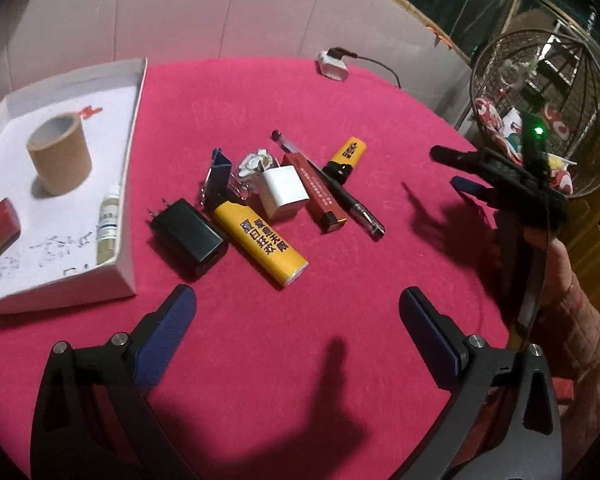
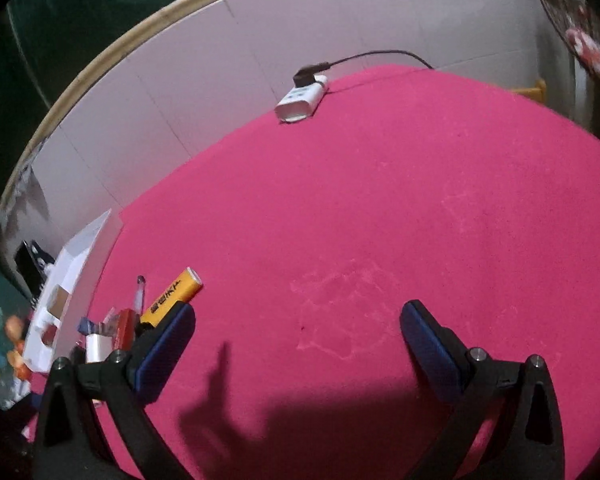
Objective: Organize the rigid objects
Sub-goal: 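Grasp the black charger with the left gripper while the right grasps the yellow lighter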
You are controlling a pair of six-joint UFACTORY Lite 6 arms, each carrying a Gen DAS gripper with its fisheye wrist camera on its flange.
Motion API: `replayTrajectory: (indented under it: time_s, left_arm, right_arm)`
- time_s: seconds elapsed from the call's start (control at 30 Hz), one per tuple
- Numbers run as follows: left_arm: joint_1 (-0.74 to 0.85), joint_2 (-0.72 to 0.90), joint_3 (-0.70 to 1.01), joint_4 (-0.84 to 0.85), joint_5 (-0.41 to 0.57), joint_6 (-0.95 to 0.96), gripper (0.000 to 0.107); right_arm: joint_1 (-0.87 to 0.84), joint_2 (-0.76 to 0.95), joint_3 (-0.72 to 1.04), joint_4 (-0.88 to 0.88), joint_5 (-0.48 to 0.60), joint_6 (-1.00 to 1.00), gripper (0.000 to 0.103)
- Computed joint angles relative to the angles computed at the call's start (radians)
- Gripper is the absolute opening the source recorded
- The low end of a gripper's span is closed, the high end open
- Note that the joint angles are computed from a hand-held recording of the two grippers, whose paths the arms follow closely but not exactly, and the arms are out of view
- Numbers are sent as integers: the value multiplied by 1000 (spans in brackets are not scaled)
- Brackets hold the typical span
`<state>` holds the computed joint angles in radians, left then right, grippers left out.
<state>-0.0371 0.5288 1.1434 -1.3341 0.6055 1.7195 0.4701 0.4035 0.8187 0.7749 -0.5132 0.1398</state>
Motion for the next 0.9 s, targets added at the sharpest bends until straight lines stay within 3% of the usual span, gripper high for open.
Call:
replayTrajectory:
  time_s: [0.2,0.43,0.67,0.9]
  left_arm:
    - [-94,55,78,75,-174,-179,102]
    - [-182,171,252,310,-285,-524,102]
    - [-278,199,272,319,-341,-414,102]
    - [-342,267,375,304,-271,-374,102]
  right_arm:
    - [-13,-22,-61,-137,-51,158,103]
    - [-26,-45,-105,-239,-98,280,103]
    - [-43,-53,-144,-318,-149,369,103]
    - [-49,-56,-155,-350,-174,413,103]
